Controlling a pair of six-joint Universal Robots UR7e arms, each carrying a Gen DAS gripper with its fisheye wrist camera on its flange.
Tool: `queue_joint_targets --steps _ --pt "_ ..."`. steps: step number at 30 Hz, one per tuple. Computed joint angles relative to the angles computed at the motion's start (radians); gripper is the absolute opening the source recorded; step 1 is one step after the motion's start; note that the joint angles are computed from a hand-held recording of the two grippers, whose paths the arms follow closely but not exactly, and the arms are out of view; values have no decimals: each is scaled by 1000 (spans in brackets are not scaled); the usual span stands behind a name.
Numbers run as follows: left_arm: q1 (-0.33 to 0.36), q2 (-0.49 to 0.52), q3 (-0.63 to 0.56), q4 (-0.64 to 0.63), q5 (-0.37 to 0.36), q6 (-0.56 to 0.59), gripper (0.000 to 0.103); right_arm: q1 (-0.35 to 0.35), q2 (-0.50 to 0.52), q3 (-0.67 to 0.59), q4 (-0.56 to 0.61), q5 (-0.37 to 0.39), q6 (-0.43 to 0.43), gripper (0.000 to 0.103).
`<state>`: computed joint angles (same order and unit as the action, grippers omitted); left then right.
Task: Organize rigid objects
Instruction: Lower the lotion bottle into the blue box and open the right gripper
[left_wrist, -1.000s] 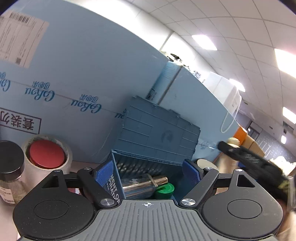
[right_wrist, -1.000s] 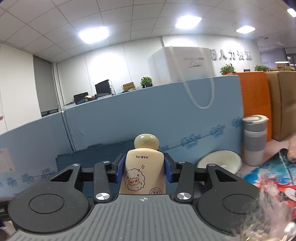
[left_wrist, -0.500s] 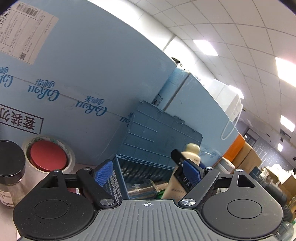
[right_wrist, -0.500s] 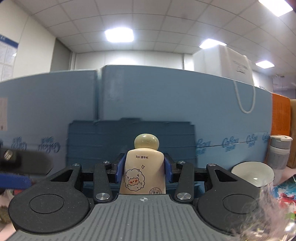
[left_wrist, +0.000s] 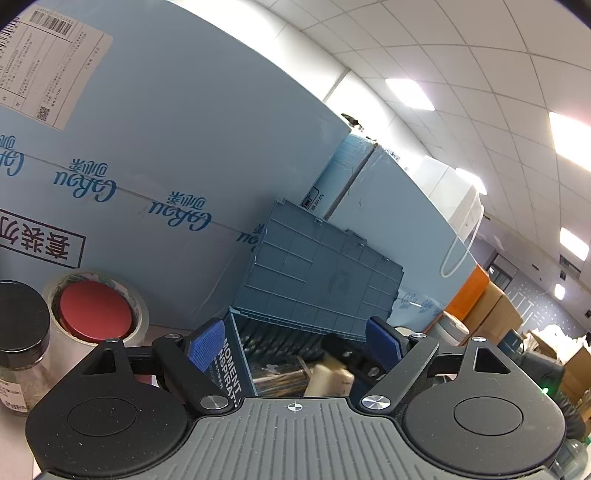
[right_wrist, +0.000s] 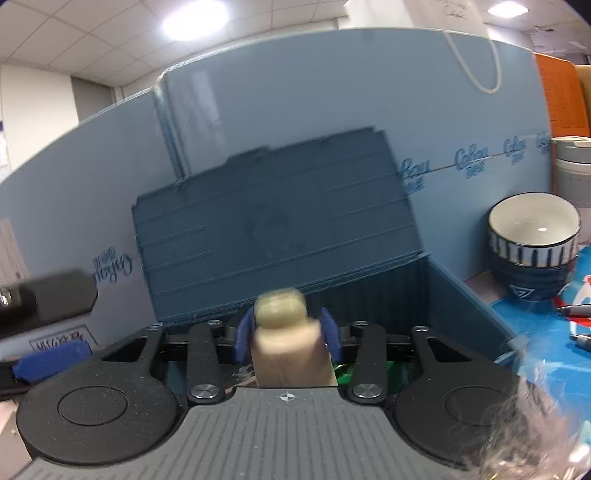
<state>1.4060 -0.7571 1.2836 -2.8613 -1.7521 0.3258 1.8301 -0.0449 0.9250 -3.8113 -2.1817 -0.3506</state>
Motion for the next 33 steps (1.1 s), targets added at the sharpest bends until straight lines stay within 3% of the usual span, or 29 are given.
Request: queue_joint_targets --steps 7,9,11,13,18,20,27,30,33 --pt "-2 -3 4 0 -5 5 86 20 -14 -11 34 -87 -124 30" --pt "-3 -2 4 1 -5 6 86 18 -32 13 56 -84 -133 33" --pt "-4 -3 6 1 -2 8 86 21 -38 14 91 -85 -169 43" --pt "-4 -3 7 1 -3 10 86 22 -36 1 137 -90 -192 44" --pt "-5 -5 8 5 -5 13 86 12 -55 -3 294 -114 -79 46" --pt "-7 -5 8 7 -2 14 86 15 -41 -24 280 -140 -110 51" --pt "-7 -6 10 9 -6 16 86 26 -31 -50 253 -238 -154 51" --pt "-9 -6 10 12 -6 19 86 33 -36 -36 213 -250 -175 50" --pt "-11 -8 15 13 -7 26 86 34 -75 27 186 -214 -131 50"
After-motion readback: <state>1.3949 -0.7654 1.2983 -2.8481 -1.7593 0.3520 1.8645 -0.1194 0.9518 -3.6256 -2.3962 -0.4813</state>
